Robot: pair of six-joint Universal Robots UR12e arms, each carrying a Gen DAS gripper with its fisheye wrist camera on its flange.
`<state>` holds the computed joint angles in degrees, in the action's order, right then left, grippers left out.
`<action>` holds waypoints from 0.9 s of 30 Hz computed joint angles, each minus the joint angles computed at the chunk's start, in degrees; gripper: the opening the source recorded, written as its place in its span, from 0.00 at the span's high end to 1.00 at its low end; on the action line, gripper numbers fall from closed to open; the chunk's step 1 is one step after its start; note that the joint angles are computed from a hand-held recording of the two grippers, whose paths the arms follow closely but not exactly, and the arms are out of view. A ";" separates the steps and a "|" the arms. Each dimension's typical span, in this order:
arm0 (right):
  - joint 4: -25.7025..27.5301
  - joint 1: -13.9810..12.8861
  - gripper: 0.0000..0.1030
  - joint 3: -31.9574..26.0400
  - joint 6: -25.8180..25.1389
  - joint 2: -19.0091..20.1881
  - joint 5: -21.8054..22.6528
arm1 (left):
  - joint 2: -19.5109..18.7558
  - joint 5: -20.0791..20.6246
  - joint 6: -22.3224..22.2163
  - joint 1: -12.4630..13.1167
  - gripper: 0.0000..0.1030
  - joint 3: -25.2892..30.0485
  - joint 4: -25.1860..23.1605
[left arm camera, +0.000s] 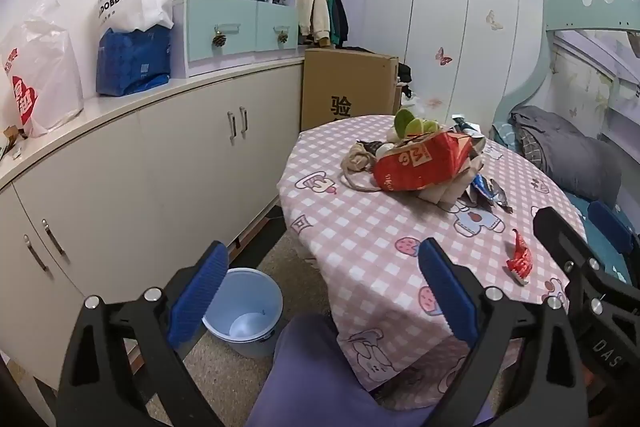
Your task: Collect trash
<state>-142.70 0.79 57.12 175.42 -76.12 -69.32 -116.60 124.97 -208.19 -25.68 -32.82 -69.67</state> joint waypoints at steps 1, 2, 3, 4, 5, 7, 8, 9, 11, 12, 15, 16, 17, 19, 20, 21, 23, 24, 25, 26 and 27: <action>-0.02 0.05 0.07 0.00 0.08 0.00 -0.04 | -0.11 -0.04 -0.12 0.01 0.09 0.31 -0.60; 0.00 0.10 0.07 0.01 0.13 -0.02 -0.01 | -0.15 0.04 -0.02 -0.01 0.09 0.41 -0.79; 0.00 0.13 0.07 0.05 0.21 -0.06 0.07 | -0.12 0.16 0.08 -0.04 0.09 0.35 -0.69; -0.02 0.16 0.07 0.12 0.33 -0.11 0.12 | -0.09 0.23 0.12 -0.07 0.09 0.31 -0.68; -0.12 0.78 0.07 -0.10 0.45 0.24 -0.36 | -0.07 0.34 0.15 -0.11 0.09 0.26 -0.66; -0.20 0.97 0.07 -0.01 0.48 0.23 -0.42 | 2.17 0.43 0.28 0.32 0.09 -3.83 1.28; -0.21 1.08 0.07 0.08 0.46 0.19 -0.42 | 2.40 0.65 0.34 0.31 0.09 -4.25 1.37; -0.65 1.59 0.07 0.97 0.38 -0.05 -0.19 | 2.67 0.69 0.06 0.45 0.09 -4.83 1.44; -0.69 1.70 0.07 1.52 0.22 -0.50 0.12 | 3.27 0.42 -0.71 0.63 0.09 -5.63 1.40; 1.36 1.73 0.07 0.11 -0.90 0.14 0.65 | 3.43 0.53 -0.96 0.61 0.09 -5.97 1.44; 0.69 1.88 0.07 0.83 -1.18 -0.19 0.65 | 3.69 0.90 -2.69 0.74 0.09 -5.96 0.40; 0.81 1.94 0.07 0.88 -1.57 -0.22 0.65 | 3.81 0.81 -3.01 0.81 0.09 -6.15 0.38; 1.45 2.01 0.07 0.50 -1.98 -0.08 0.67 | 3.90 0.73 -3.19 0.85 0.09 -6.26 0.28; 1.29 2.03 0.07 0.51 -2.00 -0.11 0.63 | 4.09 0.55 -3.37 0.90 0.09 -6.52 0.34; 1.24 1.99 0.07 0.48 -2.00 -0.10 0.81 | 4.12 0.64 -3.33 0.86 0.09 -6.56 0.45; 1.01 2.01 0.07 0.67 -1.98 -0.14 0.84 | 4.12 0.82 -3.22 0.83 0.09 -6.57 0.54; 0.91 2.04 0.07 0.81 -1.97 -0.15 0.87 | 4.07 1.09 -3.21 0.78 0.09 -6.46 0.41; 1.00 2.03 0.07 0.77 -1.98 -0.17 0.84 | 4.03 1.21 -3.29 0.74 0.09 -6.41 0.26; 1.00 2.03 0.07 0.77 -1.98 -0.17 0.84 | 3.94 1.33 -3.35 0.70 0.09 -6.28 0.06; 1.49 2.00 0.07 0.32 -2.01 -0.01 0.82 | 3.73 1.36 -3.45 0.68 0.09 -5.89 -0.27; 1.60 2.03 0.07 0.23 -1.98 0.00 0.80 | 3.73 1.33 -3.56 0.68 0.09 -5.90 -0.34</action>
